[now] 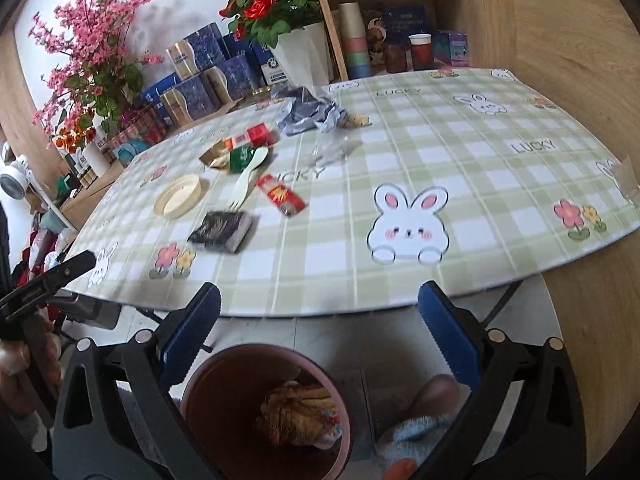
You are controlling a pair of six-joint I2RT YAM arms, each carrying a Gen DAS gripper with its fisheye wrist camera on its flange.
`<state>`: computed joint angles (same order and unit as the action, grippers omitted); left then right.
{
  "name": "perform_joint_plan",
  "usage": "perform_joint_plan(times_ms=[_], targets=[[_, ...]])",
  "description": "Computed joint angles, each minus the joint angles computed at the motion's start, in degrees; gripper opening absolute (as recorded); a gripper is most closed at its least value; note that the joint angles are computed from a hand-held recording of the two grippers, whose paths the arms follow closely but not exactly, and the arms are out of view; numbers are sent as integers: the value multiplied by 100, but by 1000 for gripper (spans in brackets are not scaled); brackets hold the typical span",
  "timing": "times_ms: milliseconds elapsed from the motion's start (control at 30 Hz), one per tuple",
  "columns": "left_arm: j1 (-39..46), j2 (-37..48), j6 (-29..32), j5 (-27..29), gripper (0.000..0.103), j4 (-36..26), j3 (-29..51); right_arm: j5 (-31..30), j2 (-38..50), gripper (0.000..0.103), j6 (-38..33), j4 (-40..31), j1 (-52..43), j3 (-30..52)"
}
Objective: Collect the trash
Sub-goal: 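Grasp the white round lid with the left tool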
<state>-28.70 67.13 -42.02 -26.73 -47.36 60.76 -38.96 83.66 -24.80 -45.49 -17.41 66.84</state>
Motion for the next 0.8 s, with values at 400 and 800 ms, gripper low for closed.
perform_joint_plan(times_ms=[400,800], targets=[[1020,1455,1080,841,95,647,683,548,784,97,410,773,369,650],[1628,2873,1540,1162,95,917,1607,681,1176,97,412,846,462,866]])
